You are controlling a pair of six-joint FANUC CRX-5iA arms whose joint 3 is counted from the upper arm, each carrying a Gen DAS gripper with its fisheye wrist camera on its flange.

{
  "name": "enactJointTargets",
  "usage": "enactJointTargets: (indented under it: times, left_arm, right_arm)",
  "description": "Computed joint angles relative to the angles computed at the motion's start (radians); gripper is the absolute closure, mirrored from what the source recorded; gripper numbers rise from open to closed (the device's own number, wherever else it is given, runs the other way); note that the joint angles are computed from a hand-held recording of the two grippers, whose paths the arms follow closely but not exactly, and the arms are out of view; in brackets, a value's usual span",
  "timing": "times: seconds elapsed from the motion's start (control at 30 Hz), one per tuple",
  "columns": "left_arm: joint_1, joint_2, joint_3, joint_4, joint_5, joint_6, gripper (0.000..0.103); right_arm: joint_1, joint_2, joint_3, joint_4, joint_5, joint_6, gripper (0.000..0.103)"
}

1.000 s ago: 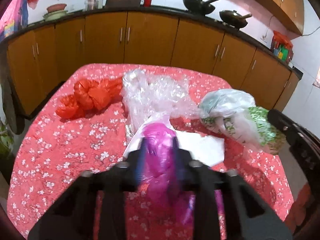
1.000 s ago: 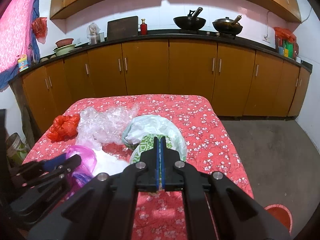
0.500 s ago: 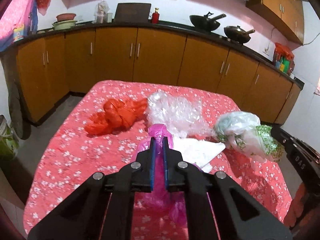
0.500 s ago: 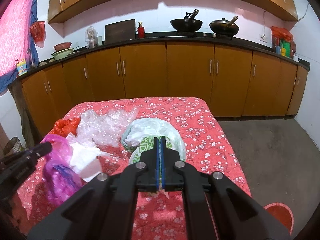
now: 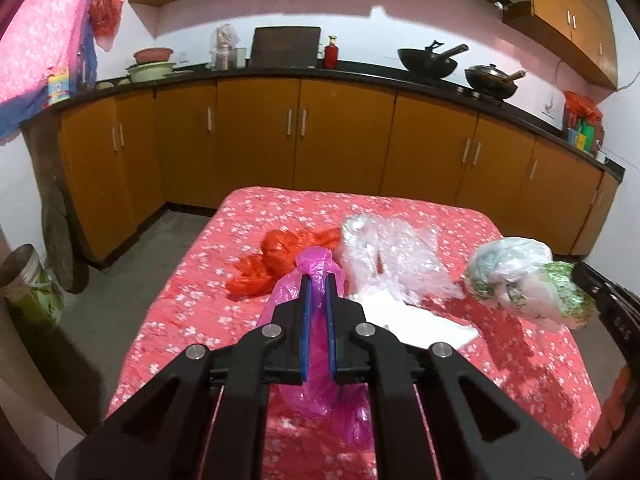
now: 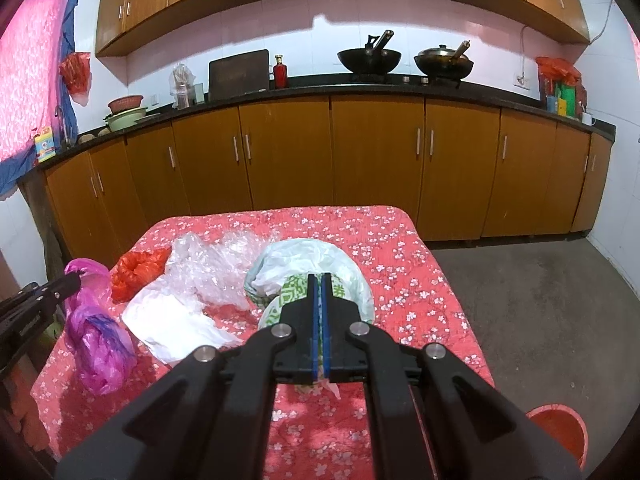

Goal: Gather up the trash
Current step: 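Lift the pink bag and green-printed bag and carry both toward the basket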

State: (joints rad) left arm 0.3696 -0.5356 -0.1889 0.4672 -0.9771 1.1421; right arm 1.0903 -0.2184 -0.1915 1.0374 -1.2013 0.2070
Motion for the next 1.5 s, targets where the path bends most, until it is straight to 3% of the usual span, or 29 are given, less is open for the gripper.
enactJointTargets:
  times: [0.63,0.97,1.5]
  left_arm:
    - [-0.075,-0.012,0.052,-0.077,0.029,0.041,0.097]
    - [-0.285,0.017,0.133,-0.189,0.044,0.164,0.097]
    - [-0.722,0.135,0.257,-0.437,0.069,0.376,0.097]
  right_arm:
    - [0.026,-0.037,-0.009,0.049,-0.035,-0.024,0.100]
    - [0.053,-0.144,-0.073,0.099,-0.126,-0.063,0.100]
    - [0.064,-0.347,-0.205,0.147,-0.322,-0.105,0.100]
